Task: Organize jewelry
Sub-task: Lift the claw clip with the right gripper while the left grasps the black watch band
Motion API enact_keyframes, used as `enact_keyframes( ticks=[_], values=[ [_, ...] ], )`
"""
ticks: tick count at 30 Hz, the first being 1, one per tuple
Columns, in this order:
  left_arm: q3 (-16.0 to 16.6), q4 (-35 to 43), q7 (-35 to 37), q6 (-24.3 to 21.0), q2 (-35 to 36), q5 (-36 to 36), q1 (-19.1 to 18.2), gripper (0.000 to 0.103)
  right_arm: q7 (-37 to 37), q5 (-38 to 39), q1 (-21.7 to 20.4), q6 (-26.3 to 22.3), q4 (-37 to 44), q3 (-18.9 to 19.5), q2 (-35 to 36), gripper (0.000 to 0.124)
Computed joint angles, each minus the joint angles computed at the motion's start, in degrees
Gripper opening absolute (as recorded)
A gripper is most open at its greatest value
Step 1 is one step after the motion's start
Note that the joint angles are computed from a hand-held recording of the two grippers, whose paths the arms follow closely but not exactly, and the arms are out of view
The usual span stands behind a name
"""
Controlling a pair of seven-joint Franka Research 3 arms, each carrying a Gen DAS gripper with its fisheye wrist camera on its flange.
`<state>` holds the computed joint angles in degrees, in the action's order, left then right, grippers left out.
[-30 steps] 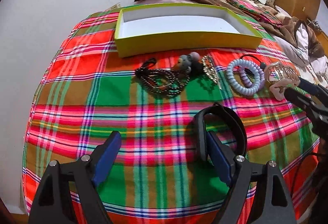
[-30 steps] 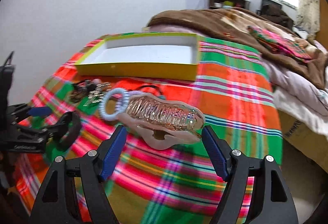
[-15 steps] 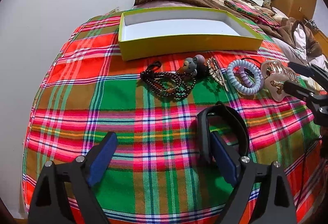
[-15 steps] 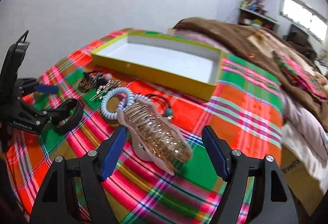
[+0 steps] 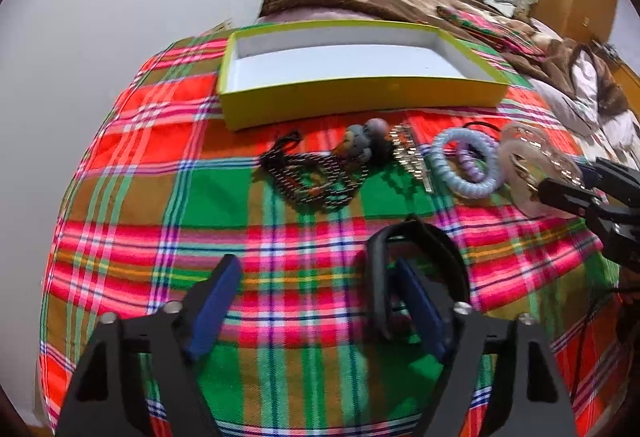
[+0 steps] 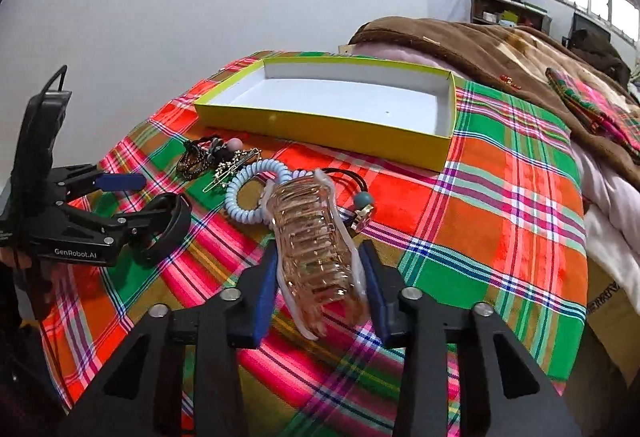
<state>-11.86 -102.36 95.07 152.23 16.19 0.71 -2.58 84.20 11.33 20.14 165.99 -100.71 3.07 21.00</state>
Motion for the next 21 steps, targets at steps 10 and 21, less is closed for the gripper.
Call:
enact_keyframes(
  ticks=[10, 21],
  values=[
    [-1.5, 0.4, 5.7, 0.1, 0.1, -3.3, 0.8, 0.043, 8.3, -3.7, 3.6, 2.4, -2.7, -3.0, -1.5, 0.038],
    [-1.5, 0.3, 7.8, -0.4, -0.3, -5.4, 0.8, 0.013, 21.0, -11.7, 7.6, 4.8, -5.7, -7.4, -3.2, 0.038]
  ],
)
